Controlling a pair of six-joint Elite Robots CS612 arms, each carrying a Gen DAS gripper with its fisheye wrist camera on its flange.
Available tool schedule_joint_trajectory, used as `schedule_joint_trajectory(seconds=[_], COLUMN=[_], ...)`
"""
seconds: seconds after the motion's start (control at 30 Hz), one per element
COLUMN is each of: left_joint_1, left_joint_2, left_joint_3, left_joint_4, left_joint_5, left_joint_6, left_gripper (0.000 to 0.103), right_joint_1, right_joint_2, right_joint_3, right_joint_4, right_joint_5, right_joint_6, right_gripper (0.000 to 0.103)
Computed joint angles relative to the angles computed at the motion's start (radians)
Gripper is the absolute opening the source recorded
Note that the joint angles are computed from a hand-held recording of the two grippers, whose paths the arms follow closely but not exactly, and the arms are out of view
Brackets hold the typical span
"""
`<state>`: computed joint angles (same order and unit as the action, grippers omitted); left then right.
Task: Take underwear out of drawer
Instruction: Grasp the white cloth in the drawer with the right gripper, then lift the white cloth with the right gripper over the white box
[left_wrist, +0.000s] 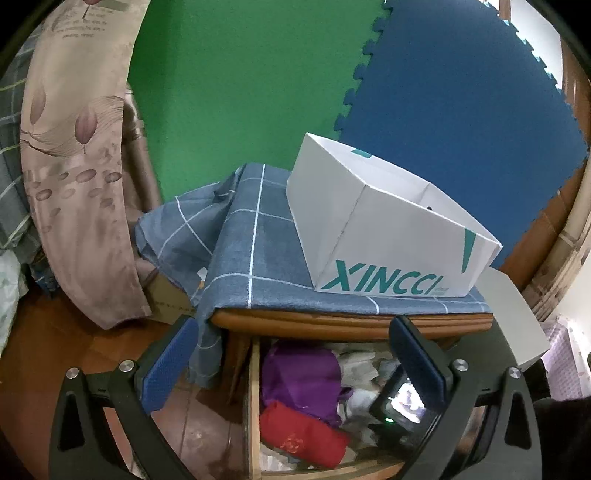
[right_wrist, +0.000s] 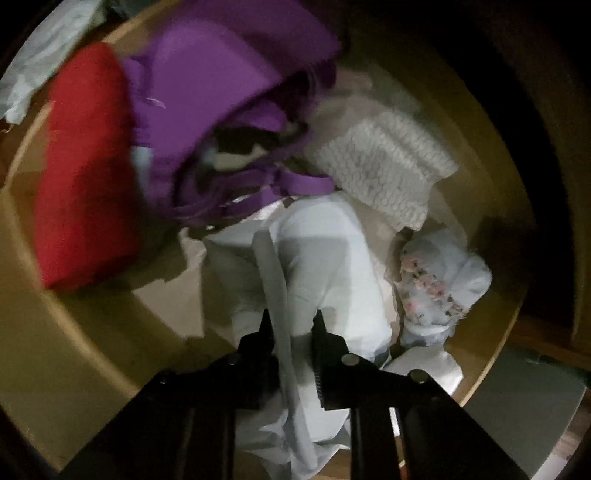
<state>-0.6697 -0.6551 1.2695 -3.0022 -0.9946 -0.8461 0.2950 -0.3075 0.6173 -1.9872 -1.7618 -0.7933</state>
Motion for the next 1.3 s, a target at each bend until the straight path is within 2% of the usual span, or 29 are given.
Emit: schedule_joint_trajectory(seconds=[0.33,0.37,0.5,0.63,0.7,0.83,0.97,1.07,1.3], left_joint_1=[-0.007,-0.007,-0.007,-0.013,-0.014,-0.016,-0.019,-0.019,-0.018], left_joint_2=[0.021,0.024,0.033,0.042,0.048,0.057,0.062,0.064,0.064], left_joint_3=[-0.042,-0.048,-0.067,-0.081,-0.092,-0.108,-0.116,-0.117,-0.118], left_joint_4=[0.100,0.114,0.158,0.174,0.188,0.209,0.211,0.209,0.196], left_joint_5=[0.046,0.043,0.033,0.054,0.055,0.042,0.043,0.042,0.025], left_joint_6=[0.037,0.037,0.052,0.079,0.090,0.110,0.136,0.136,0.138], left_gripper=[0.102,0.102,0.102,0.102,0.102,0.102,0.102,0.102,0.102], right_joint_1=[-0.059,-0.068,-0.098,-0.123,-0.131,-0.132,-0.134,-0.129,-0.092], right_joint_2=[-0.275,-0.274,-0.343,-0.407,-0.417,-0.438,-0.429,-0.412,-0.357], right_joint_3=[0.360,0.351,0.424,0.490,0.498,0.509,0.462,0.429,0.317], right_joint_4=[-0.324,-0.346,-0.427,-0.560,-0.599,-0.707,-0.752,-0.809,-0.865], right_joint_5=[0.295,0.315,0.412,0.495,0.515,0.501,0.498,0.493,0.408], right_joint_6=[0.125,0.136,0.207,0.287,0.302,0.323,0.401,0.455,0.478], right_gripper=[0.016,0.016,0.016,0.016,0.016,0.016,0.016,0.016,0.016])
